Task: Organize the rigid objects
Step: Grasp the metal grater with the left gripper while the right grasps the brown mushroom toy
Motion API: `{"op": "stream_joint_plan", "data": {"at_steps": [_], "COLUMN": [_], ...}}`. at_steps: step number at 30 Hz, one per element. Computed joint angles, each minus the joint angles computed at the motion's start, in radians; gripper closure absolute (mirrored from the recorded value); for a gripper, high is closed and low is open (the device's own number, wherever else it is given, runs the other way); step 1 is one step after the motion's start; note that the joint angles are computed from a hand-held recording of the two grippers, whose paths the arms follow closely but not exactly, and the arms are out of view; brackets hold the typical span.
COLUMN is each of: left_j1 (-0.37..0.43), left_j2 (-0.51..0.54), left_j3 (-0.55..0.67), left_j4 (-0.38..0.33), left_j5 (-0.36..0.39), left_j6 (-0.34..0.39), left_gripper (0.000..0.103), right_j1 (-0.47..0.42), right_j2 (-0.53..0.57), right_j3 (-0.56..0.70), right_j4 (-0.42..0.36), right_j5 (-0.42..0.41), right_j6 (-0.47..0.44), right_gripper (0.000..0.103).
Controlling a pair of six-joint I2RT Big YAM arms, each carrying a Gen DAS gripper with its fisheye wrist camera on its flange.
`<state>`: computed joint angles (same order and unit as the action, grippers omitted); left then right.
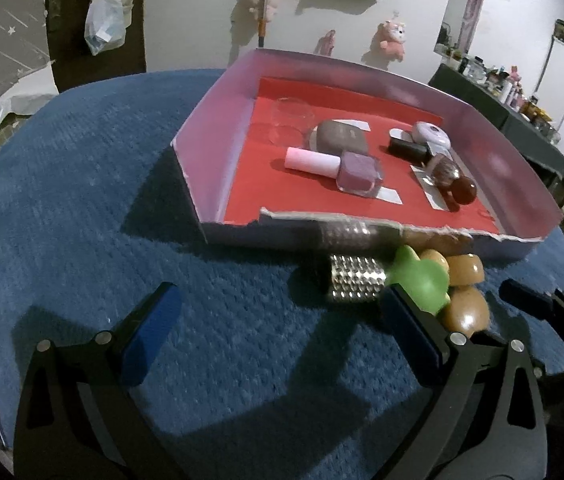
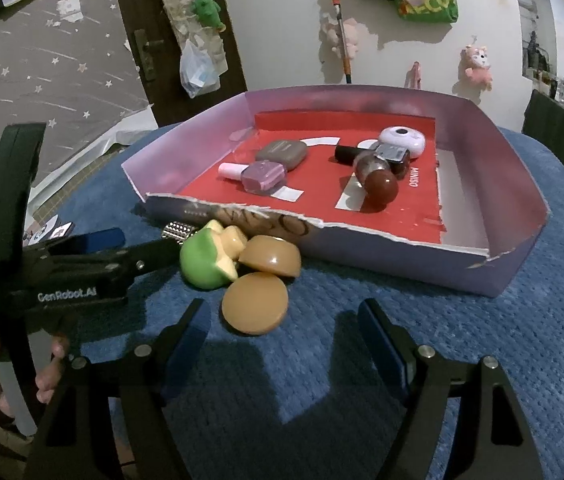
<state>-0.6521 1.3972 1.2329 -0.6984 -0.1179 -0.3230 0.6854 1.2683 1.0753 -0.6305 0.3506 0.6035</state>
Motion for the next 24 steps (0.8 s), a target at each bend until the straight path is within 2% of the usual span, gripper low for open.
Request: {"op": "stream_joint_plan", "data": {"at_steps": [4, 7, 11, 14, 16, 17, 20, 21, 22, 23, 24], "left_j1": [-0.001, -0.006, 0.005, -0.005, -0.002, 0.001, -0.005, -0.008, -0.01, -0.018, -0.023], "left_j2": [0.009, 0.017, 0.021, 0.023, 0.026, 0.028, 0.033, 0.034, 0.037, 0.04, 0.037], "left_j3": [0.011, 0.018, 0.023, 0.031, 0.036, 0.038, 0.039, 0.037, 0.037, 0.039, 0.037], "left_j4": [0.004, -0.002, -0.012, -0.025, -0.027, -0.026, -0.019, -0.014, -0.013, -0.016, -0.009], "left_j5": [0.001, -0.024, 0.003, -0.021, 0.014, 0.034, 0.027, 0.035, 0.05, 0.039, 0.036], "left_j6": [-0.006, 0.002, -0.009, -0.014, -0.016, -0.023, -0.029, -0.029, -0.028, -0.02, -0.011], "left_gripper": [0.002, 0.001, 0.001, 0.002, 0.009, 0.01, 0.011, 0.018, 0.031, 0.031, 0.038], "right_j1": [0.003, 0.005, 0.001, 0.005, 0.009, 0.009, 0.011, 0.01, 0.011, 0.011, 0.011], "right_j2": [0.025, 0.037, 0.048, 0.06, 0.067, 0.07, 0.074, 0.074, 0.075, 0.076, 0.077], "right_j3": [0.016, 0.026, 0.037, 0.048, 0.054, 0.056, 0.06, 0.06, 0.061, 0.063, 0.064], "right_j4": [-0.006, -0.01, -0.013, -0.019, -0.023, -0.025, -0.032, -0.033, -0.035, -0.037, -0.039], "right_j5": [-0.006, 0.0, -0.004, -0.002, 0.008, 0.011, 0.019, 0.019, 0.021, 0.023, 0.024], "right_j6": [-0.017, -0.026, -0.034, -0.043, -0.051, -0.053, -0.053, -0.052, -0.052, -0.053, -0.054], "right_gripper": [0.029, 0.03, 0.03, 0.03, 0.03, 0.032, 0.036, 0.036, 0.037, 0.039, 0.039]}}
